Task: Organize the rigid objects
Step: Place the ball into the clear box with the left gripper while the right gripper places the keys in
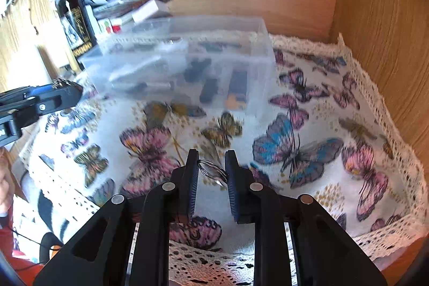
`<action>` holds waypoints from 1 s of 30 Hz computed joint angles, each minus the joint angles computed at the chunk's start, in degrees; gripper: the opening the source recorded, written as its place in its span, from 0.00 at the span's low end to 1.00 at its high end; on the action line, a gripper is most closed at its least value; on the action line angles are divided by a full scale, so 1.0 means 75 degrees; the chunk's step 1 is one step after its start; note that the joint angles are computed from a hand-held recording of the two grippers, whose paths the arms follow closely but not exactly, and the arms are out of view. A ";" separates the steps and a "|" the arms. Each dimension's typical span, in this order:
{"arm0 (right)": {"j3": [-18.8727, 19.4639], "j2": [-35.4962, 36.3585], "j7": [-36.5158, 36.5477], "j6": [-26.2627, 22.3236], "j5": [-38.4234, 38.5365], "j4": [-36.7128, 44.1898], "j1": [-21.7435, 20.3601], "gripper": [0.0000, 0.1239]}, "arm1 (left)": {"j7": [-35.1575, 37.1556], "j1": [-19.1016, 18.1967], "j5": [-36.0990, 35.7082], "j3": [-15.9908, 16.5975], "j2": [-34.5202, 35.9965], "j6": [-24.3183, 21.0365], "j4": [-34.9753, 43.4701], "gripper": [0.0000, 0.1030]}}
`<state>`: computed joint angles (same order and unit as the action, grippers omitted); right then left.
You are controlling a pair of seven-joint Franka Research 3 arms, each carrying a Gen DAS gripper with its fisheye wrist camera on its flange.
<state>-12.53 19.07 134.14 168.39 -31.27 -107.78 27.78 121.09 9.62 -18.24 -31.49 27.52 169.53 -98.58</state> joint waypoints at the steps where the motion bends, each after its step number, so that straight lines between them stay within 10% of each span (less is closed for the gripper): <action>1: -0.0058 -0.0011 0.0038 0.0042 -0.0093 0.0037 0.0050 0.15 | 0.0020 0.0020 -0.0016 -0.0031 0.0002 0.0051 0.0015 0.32; 11: -0.0689 -0.0085 0.0742 0.0905 -0.0676 0.0280 0.0408 0.15 | -0.0123 0.0150 0.0086 -0.0221 0.0233 0.0320 0.0586 0.32; 20: -0.2025 0.0366 0.0989 0.1557 -0.0720 0.1090 0.1314 0.15 | -0.0855 -0.0365 0.0904 0.0434 0.0549 0.0358 0.1455 0.32; 30: -0.0697 0.1178 -0.1106 0.1277 0.0971 0.2300 0.0029 0.15 | -0.1815 -0.1203 0.1778 0.1198 0.1794 -0.0737 0.3597 0.32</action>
